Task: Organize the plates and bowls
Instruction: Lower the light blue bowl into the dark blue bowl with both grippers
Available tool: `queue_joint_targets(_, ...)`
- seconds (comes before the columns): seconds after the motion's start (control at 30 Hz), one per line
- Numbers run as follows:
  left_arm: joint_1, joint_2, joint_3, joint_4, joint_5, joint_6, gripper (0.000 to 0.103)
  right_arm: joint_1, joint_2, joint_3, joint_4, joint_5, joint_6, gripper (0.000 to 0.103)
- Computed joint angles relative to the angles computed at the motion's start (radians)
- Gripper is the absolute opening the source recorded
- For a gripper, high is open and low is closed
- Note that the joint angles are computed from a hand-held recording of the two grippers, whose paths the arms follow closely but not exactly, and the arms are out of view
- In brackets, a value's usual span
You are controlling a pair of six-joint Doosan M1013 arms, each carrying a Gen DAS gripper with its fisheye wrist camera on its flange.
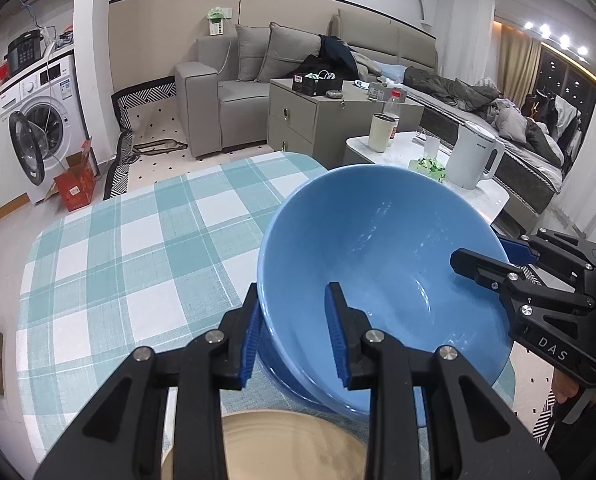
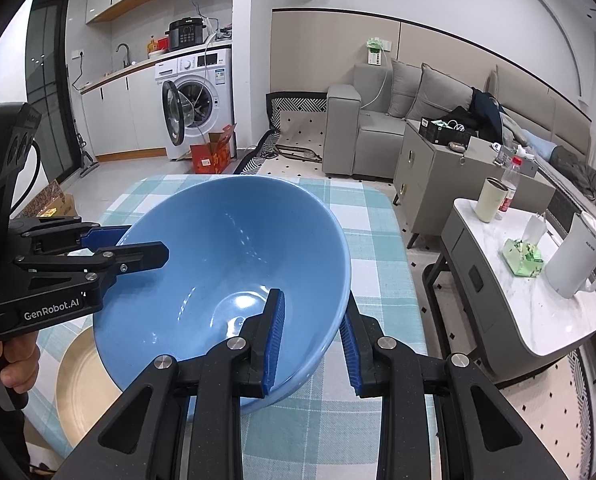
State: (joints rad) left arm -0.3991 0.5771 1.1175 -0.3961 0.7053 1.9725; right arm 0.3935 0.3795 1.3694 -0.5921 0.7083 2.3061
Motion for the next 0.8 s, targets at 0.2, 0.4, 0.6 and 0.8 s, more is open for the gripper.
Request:
queue_joint_targets(0.2,0.001,0.008,-0.008,0.015,0.007,-0.024,0.029,0.001,0.014,-0.013,0.004,0.003,-0.009,0.028)
queue_joint_targets(0.4,0.002,0.019,-0.015,0.032,0.015,-0.04,0.029,-0.001,0.021,-0.016,0.015,0.0,-0.024,0.028)
queue_joint_targets(0.6,0.002,0.03,-0.022,0.051,0.026,-0.057,0.029,-0.005,0.037,-0.027,0.043,0.005,-0.052,0.028)
queue_joint_targets(0.8,0.003,0.043,-0.03,0.056,0.039,-0.066,0.029,-0.009,0.052,-0.039,0.07,0.019,-0.076,0.028)
